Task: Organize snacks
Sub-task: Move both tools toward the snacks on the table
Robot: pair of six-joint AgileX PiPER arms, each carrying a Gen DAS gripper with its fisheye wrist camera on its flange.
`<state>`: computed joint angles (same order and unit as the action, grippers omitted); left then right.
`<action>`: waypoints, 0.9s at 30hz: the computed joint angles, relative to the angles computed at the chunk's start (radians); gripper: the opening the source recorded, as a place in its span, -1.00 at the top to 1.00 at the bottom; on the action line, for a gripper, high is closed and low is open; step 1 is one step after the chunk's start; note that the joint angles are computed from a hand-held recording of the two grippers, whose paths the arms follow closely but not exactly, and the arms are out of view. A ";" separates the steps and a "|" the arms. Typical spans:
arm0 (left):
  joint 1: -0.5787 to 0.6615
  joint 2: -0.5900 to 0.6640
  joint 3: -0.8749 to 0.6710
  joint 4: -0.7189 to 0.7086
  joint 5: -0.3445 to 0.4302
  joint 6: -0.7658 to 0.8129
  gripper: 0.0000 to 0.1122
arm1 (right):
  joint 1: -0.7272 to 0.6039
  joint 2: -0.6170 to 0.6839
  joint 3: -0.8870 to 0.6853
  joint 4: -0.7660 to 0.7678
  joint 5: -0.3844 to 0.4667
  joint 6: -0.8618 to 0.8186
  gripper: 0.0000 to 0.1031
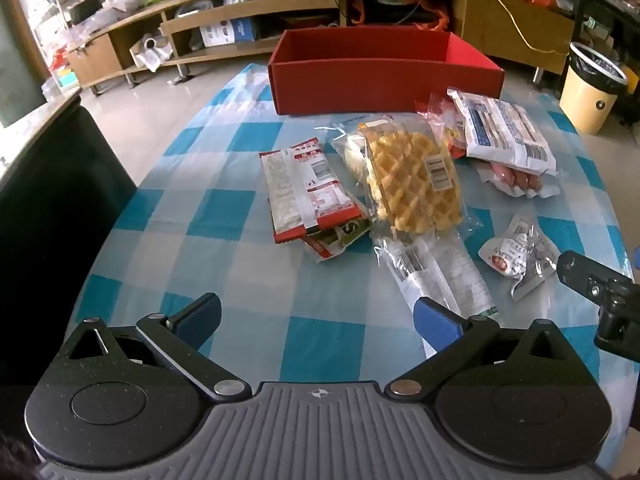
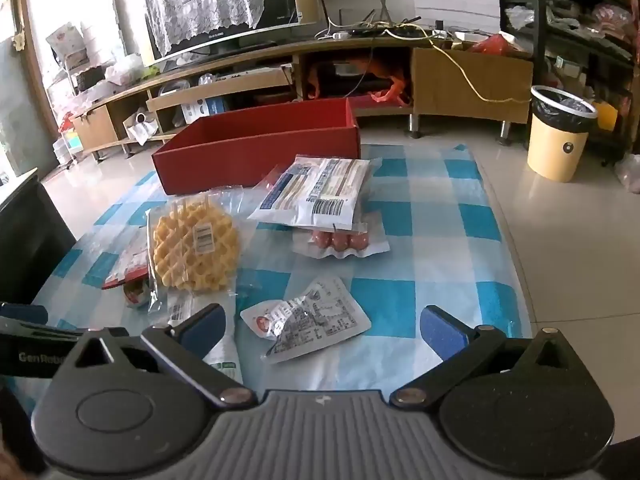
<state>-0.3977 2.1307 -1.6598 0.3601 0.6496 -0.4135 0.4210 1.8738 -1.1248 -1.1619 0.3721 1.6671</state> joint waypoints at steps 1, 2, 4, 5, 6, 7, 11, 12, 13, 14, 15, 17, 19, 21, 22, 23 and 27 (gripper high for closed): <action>0.000 0.001 -0.002 0.000 0.004 0.003 -0.84 | -0.002 -0.004 0.001 0.009 -0.002 -0.009 -1.00; -0.002 0.000 -0.001 0.014 0.004 -0.007 -0.84 | -0.004 -0.008 0.003 0.014 -0.002 -0.014 -1.00; -0.002 -0.008 0.009 0.016 -0.002 -0.014 -0.84 | -0.007 -0.021 0.009 0.018 -0.002 -0.010 -1.00; 0.000 -0.015 0.025 0.019 -0.020 -0.014 -0.84 | -0.019 -0.006 0.005 -0.006 -0.013 0.031 -1.00; 0.003 -0.022 0.034 0.009 -0.029 -0.002 -0.83 | -0.021 0.010 -0.004 -0.015 -0.019 0.045 -1.00; 0.009 -0.022 0.051 0.010 -0.051 -0.002 -0.83 | -0.023 0.013 -0.005 -0.024 -0.021 0.067 -1.00; 0.011 -0.009 0.048 -0.013 -0.058 0.010 -0.82 | -0.033 0.048 -0.025 0.049 -0.025 0.002 -1.00; 0.011 -0.006 0.050 -0.012 -0.057 0.011 -0.82 | -0.047 0.035 -0.017 0.109 -0.047 -0.070 -1.00; 0.003 0.018 0.015 -0.006 -0.029 0.010 -0.82 | -0.049 0.042 -0.024 0.144 -0.055 -0.115 -1.00; 0.007 0.016 0.021 -0.019 -0.026 0.018 -0.82 | -0.044 0.047 -0.029 0.145 -0.046 -0.121 -1.00; 0.003 0.034 -0.014 -0.028 0.003 0.028 -0.82 | -0.038 0.050 -0.032 0.133 -0.038 -0.114 -1.00; 0.007 0.035 -0.013 -0.033 0.003 0.025 -0.82 | -0.029 0.052 -0.035 0.118 -0.031 -0.114 -1.00; 0.007 0.040 -0.020 -0.033 0.009 0.023 -0.82 | -0.015 0.053 -0.035 0.082 -0.016 -0.096 -1.00; 0.005 0.042 -0.025 -0.039 0.013 0.027 -0.82 | -0.010 0.056 -0.039 0.095 -0.008 -0.119 -1.00; 0.003 0.041 -0.024 -0.035 0.012 0.023 -0.82 | -0.009 0.059 -0.043 0.108 -0.003 -0.135 -1.00; 0.000 0.041 -0.024 -0.030 0.012 0.019 -0.82 | -0.010 0.063 -0.049 0.128 0.001 -0.156 -1.00; 0.000 0.051 -0.043 -0.040 0.028 0.029 -0.82 | -0.017 0.063 -0.052 0.154 -0.007 -0.175 -1.00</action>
